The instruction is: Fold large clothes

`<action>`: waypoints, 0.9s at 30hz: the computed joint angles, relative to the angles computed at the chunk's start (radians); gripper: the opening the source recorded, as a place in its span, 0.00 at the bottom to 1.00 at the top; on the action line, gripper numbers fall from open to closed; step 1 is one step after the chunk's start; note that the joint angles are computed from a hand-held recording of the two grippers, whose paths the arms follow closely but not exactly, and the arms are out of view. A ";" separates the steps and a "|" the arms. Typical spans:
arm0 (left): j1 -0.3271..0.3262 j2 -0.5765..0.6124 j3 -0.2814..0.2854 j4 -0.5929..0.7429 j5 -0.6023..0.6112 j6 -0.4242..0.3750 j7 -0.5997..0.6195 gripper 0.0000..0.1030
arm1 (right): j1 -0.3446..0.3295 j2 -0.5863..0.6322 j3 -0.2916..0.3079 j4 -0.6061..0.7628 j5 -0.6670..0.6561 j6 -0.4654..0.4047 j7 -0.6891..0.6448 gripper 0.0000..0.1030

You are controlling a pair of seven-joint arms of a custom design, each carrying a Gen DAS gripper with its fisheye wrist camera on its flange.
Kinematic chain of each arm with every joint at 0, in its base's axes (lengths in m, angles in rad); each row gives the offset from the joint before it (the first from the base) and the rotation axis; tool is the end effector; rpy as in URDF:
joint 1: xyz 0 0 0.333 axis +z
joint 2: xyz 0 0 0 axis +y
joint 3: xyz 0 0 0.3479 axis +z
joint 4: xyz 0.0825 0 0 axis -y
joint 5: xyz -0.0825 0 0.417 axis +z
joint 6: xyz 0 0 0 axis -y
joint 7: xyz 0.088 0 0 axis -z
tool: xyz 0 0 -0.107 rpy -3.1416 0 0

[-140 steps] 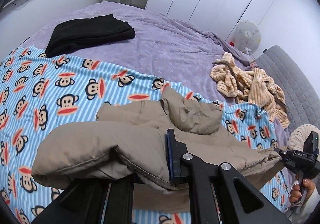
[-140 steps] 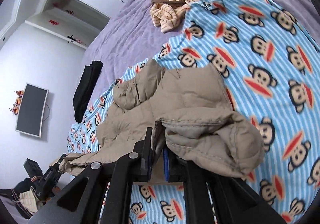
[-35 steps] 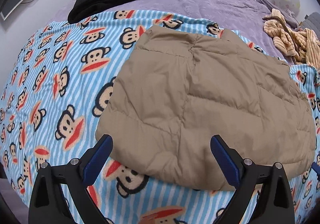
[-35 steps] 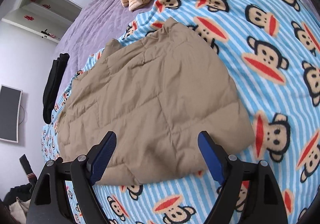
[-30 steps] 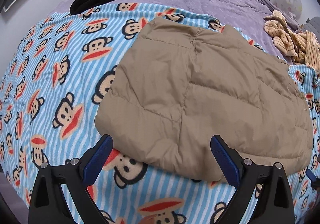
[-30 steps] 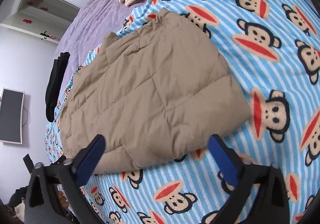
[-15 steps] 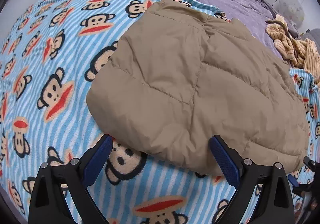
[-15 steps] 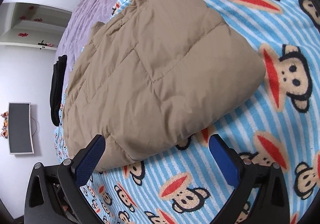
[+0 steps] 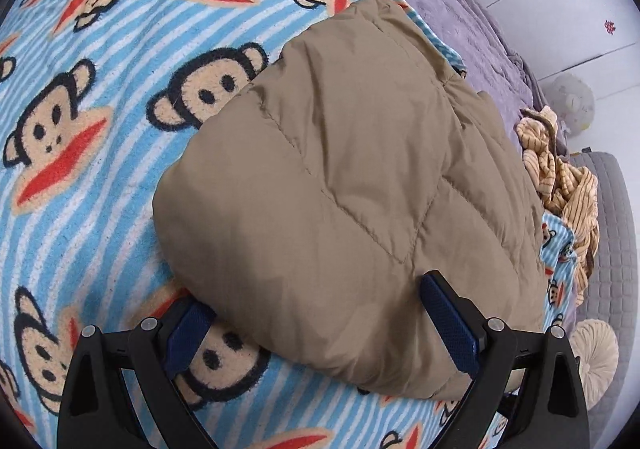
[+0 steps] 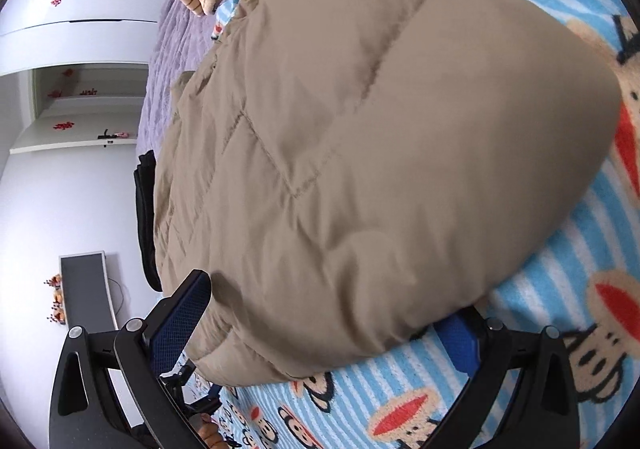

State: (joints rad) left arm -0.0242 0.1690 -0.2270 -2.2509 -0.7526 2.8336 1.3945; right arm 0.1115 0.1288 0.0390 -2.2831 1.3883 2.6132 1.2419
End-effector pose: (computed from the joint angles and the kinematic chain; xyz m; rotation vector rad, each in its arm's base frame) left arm 0.5810 -0.1109 0.3329 2.5758 -1.3372 0.7989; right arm 0.5571 0.0625 0.3123 -1.0003 2.1842 0.4799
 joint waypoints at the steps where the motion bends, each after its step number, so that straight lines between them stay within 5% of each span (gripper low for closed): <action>1: 0.004 0.008 -0.006 0.006 -0.026 0.011 0.010 0.96 | 0.000 0.007 0.001 0.011 0.008 0.003 -0.007 1.00; 9: 0.003 0.084 -0.022 0.061 -0.040 0.082 -0.039 0.95 | -0.021 0.057 0.006 0.061 0.201 -0.030 -0.095 1.00; 11: -0.008 0.093 -0.016 0.069 0.002 0.114 -0.096 0.77 | -0.023 0.071 0.003 0.069 0.212 -0.049 -0.086 1.00; 13: 0.043 0.100 -0.074 0.081 -0.058 0.131 -0.041 0.36 | -0.026 0.085 0.002 0.083 0.192 -0.067 -0.072 1.00; 17: 0.026 0.066 -0.061 0.069 0.000 0.155 -0.047 0.20 | -0.031 0.106 0.007 0.103 0.170 -0.076 -0.034 0.99; 18: 0.026 0.053 -0.065 0.060 0.009 0.164 -0.039 0.18 | -0.034 0.103 0.009 0.098 0.180 -0.078 -0.036 0.92; 19: 0.029 0.039 -0.071 0.051 0.009 0.172 -0.026 0.18 | -0.035 0.104 0.009 0.098 0.178 -0.078 -0.026 0.66; 22: 0.019 -0.008 -0.069 0.020 0.020 0.183 -0.010 0.17 | -0.050 0.102 0.008 0.087 0.191 -0.112 -0.026 0.38; 27: -0.033 -0.114 -0.040 -0.070 0.026 0.193 -0.018 0.17 | -0.050 0.052 -0.001 0.063 0.183 -0.145 -0.118 0.27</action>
State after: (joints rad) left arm -0.0573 0.0549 -0.2667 -2.3212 -0.7264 3.0270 1.3769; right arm 0.0614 0.1806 0.0381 -2.2200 1.5709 2.4685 1.1236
